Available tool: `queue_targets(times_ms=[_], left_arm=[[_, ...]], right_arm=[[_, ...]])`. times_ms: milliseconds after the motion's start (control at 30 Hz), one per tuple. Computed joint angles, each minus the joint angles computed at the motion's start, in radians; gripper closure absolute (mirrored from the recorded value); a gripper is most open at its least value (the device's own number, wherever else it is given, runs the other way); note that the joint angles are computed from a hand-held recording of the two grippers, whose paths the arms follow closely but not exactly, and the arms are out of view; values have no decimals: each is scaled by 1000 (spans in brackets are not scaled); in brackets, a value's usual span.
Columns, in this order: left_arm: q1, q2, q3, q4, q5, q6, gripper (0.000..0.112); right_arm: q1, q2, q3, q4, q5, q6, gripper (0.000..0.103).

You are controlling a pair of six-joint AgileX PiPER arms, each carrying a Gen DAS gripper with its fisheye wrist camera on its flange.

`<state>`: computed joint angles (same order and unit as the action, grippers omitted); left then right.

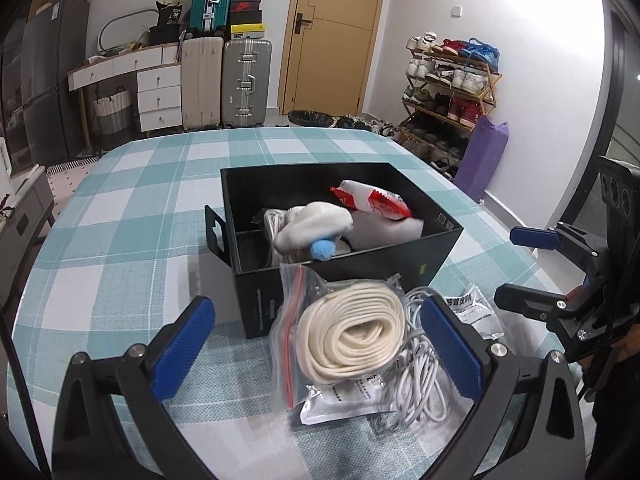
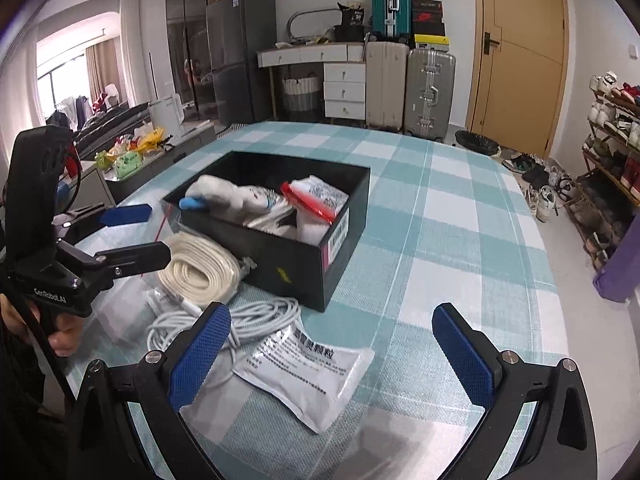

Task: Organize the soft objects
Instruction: 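Open both tools and pull them back from the box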

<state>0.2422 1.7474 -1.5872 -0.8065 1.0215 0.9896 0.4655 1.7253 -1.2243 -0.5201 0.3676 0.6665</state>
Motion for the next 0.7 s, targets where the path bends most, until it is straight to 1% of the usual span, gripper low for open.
queue_targets(times_ms=[67, 333, 400, 467, 700], left_arm=[[-1, -4, 13, -1, -12, 8, 9], [3, -2, 29, 4, -16, 16, 9], [2, -3, 34, 11, -27, 14, 9], [4, 4, 30, 10, -19, 12, 9], [2, 11, 23, 16, -21, 7, 9]], right_arm=[[-6, 14, -18, 67, 23, -77, 1], [-6, 73, -60, 198, 60, -227, 1], [-2, 81, -61, 202, 65, -241, 1], [-10, 89, -67, 234, 74, -273, 1], [-13, 139, -114, 257, 92, -254, 1]])
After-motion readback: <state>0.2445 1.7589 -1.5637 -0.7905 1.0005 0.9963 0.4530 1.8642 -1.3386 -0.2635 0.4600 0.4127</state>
